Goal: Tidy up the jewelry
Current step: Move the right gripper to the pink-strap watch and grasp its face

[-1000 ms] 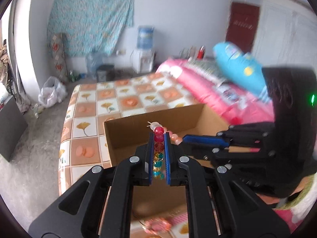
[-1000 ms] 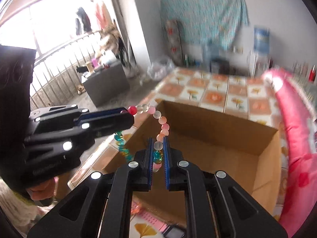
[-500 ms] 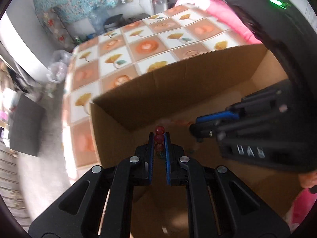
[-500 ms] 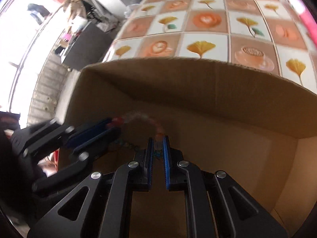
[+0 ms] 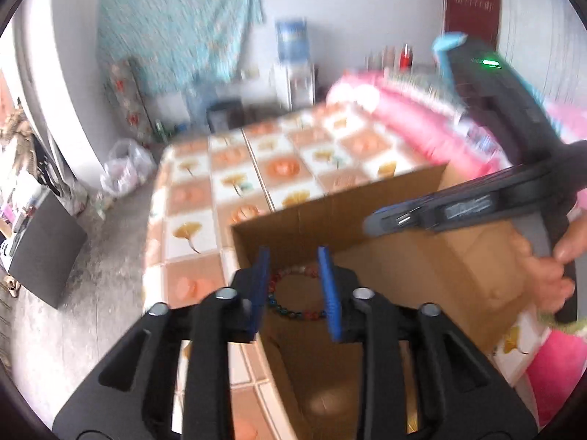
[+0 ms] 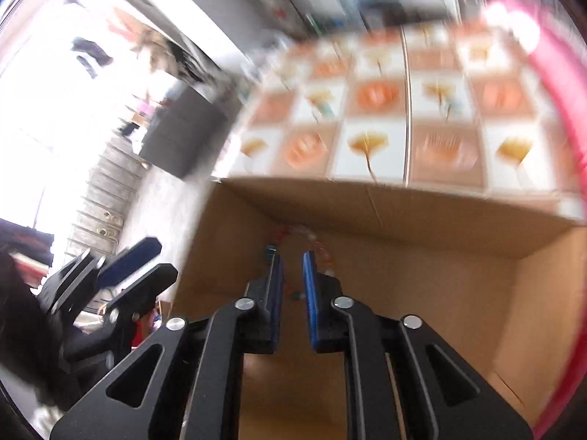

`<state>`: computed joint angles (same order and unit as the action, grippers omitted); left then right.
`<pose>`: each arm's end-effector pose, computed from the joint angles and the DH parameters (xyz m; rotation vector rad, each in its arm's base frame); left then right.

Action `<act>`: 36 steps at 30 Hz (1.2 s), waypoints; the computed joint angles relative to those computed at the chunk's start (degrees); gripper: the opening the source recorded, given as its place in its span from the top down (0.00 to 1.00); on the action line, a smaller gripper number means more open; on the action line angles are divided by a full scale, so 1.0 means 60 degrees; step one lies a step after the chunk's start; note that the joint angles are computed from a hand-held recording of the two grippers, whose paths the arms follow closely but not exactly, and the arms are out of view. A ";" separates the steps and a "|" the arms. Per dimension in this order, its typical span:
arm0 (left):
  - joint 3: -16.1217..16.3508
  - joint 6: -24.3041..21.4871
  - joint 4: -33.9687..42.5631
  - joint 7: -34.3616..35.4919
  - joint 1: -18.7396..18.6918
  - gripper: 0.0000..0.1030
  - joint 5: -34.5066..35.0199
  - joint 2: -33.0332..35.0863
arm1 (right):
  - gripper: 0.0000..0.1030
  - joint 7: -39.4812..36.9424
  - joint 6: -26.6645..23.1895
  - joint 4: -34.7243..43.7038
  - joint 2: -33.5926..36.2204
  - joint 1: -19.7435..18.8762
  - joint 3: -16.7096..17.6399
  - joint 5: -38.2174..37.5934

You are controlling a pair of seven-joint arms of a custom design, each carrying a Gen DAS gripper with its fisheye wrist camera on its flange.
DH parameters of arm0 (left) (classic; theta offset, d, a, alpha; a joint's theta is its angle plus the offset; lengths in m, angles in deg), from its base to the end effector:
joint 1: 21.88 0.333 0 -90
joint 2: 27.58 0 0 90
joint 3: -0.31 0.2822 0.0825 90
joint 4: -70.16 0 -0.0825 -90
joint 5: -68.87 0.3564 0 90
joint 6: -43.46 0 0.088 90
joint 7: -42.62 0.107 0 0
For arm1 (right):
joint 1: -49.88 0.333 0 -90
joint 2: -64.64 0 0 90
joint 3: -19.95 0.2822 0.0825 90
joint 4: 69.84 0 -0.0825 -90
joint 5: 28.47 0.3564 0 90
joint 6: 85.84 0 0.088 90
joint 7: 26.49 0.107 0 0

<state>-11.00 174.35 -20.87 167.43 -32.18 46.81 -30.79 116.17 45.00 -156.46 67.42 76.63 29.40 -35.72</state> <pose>0.5135 -0.2169 0.6983 -0.9164 2.4317 -1.0243 0.4780 0.3427 0.6757 -1.4874 1.9031 -0.1531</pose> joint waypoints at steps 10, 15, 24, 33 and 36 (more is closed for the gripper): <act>0.1364 0.0486 -0.5586 0.2172 0.0279 0.49 -0.3315 -0.4801 | 0.54 0.3450 0.0761 -0.4326 -0.4271 0.0668 0.1575 -0.3358; 0.0905 0.0401 -0.7383 0.1613 0.0612 0.49 -0.2840 -0.5748 | 0.46 0.3895 0.0192 -0.5010 -0.3707 0.1376 0.1691 -0.2708; 0.0220 0.1751 -0.8714 0.1558 0.0241 0.49 -0.1829 -0.5928 | 0.37 0.1770 -0.1981 -0.3023 -0.1388 0.2059 0.1502 -0.3223; 0.0017 0.2281 -0.8428 0.0824 0.0229 0.49 -0.1266 -0.5239 | 0.37 -0.0530 -0.1891 -0.2497 -0.0454 0.2070 0.1098 -0.2741; 0.0073 0.2289 -0.8272 0.0470 0.0302 0.46 -0.1155 -0.4966 | 0.37 -0.0841 -0.2293 -0.2139 -0.0182 0.2180 0.1130 -0.2934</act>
<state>-10.56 188.09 -70.50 170.25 -30.37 39.88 -60.59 111.12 31.24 -169.29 66.33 89.71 36.17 -53.32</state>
